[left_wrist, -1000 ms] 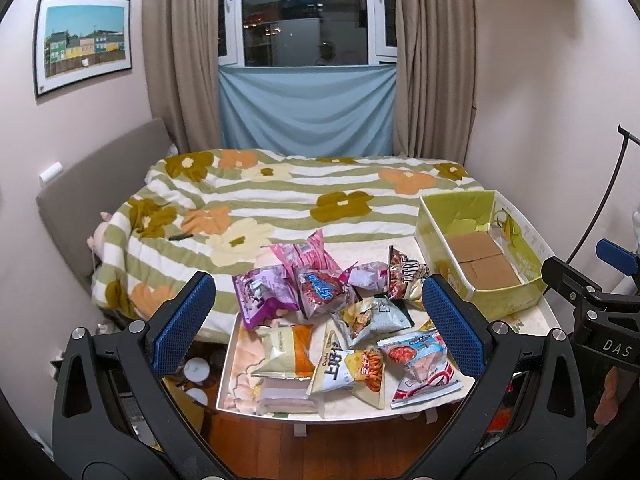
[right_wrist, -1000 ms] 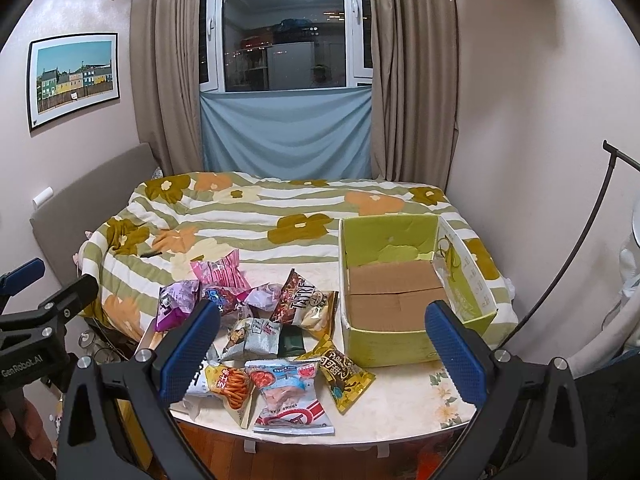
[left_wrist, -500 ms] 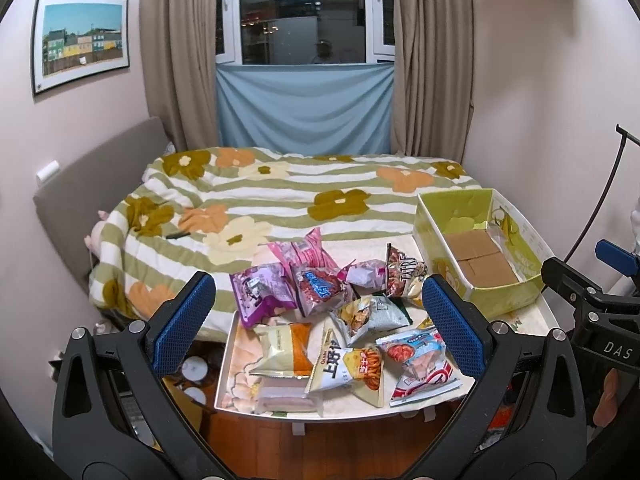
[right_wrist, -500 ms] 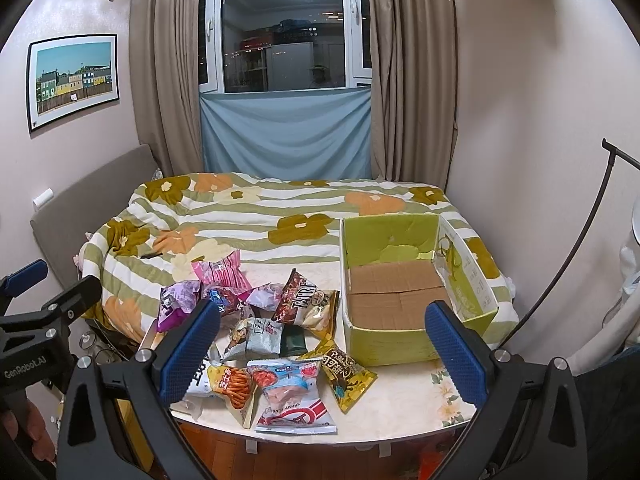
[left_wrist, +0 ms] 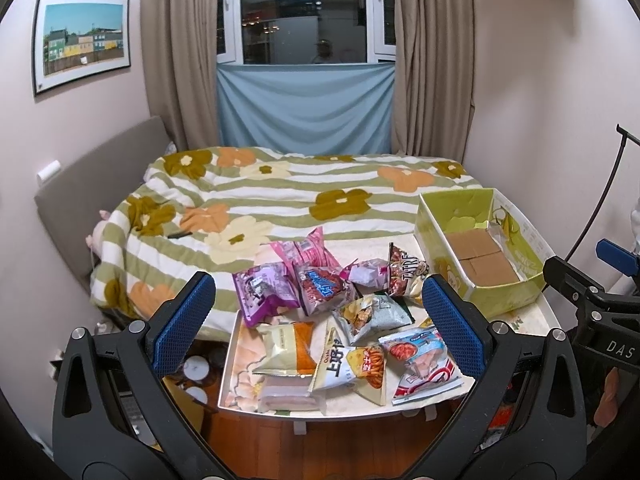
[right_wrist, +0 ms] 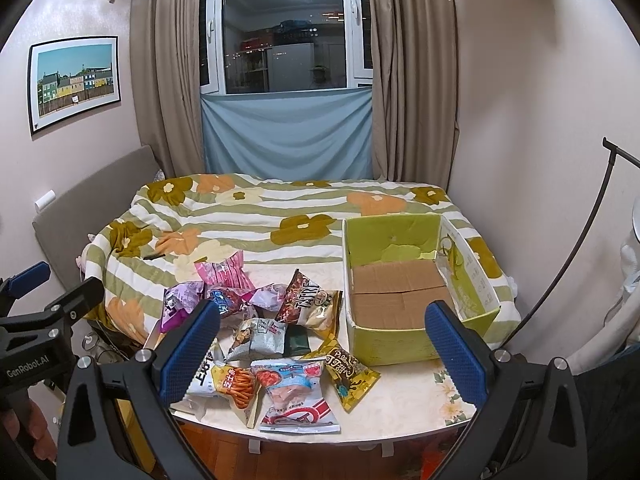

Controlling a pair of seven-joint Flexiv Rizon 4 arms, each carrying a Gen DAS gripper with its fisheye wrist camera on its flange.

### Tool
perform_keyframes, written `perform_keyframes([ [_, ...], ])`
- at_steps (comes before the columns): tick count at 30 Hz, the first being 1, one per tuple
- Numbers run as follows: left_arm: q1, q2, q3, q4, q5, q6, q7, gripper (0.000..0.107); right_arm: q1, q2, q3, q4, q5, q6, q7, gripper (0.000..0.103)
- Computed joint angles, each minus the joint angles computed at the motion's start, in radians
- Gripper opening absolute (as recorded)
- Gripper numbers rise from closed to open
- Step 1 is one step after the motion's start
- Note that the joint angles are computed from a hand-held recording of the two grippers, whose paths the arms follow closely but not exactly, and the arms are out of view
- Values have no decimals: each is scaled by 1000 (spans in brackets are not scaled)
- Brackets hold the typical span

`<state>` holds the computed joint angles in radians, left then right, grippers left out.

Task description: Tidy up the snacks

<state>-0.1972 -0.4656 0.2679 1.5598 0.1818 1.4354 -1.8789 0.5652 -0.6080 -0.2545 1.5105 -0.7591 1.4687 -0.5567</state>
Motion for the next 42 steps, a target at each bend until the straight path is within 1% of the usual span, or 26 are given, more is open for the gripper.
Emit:
perform_keyframes([
  [7,8,0,-9,8,-4,10,5,102,3,1,-2,1,1,1,3,102],
  [11,6,0,-7,14,-11,17,11,102,21,8,-22,11,-13,2,26,102],
  [14,20,7,-23,35,-24,33,29,102,17,7,-18,11,-18,4,28,102],
  [18,60,18,-53,61,-64,45,76,102,11,8,-7,9,-17,0,27,102],
  [20,122,27,-117,82,-125,38,130,102,-2,6,21,2,-1,-15,11,102],
  [23,177,32,-172,104,-195,9,204,102,-22,6,58,-5,28,-42,-9,102],
  [25,223,31,-232,129,-251,0,279,102,-40,-1,90,-15,53,-63,-34,102],
  [26,236,29,-251,137,-275,-3,309,102,-47,-8,102,-21,65,-73,-46,102],
  [29,294,11,-340,166,-370,-19,430,102,-68,-29,147,-42,110,-121,-90,102],
  [32,322,-29,-395,163,-453,-60,517,102,-89,-58,190,-64,157,-154,-146,102],
  [34,317,-59,-403,148,-492,-92,549,102,-116,-86,238,-88,207,-176,-203,102],
  [35,306,-78,-394,134,-504,-115,553,102,-129,-100,260,-99,234,-185,-232,102],
  [37,276,-117,-365,97,-511,-150,542,102,-159,-135,314,-132,299,-212,-301,102],
  [40,254,-173,-350,40,-520,-185,534,102,-200,-193,388,-193,383,-257,-413,102],
  [41,242,-197,-339,12,-514,-202,528,102,-205,-211,401,-210,402,-270,-445,102],
  [42,230,-222,-325,-28,-505,-245,518,102,-210,-232,414,-232,419,-285,-480,102],
])
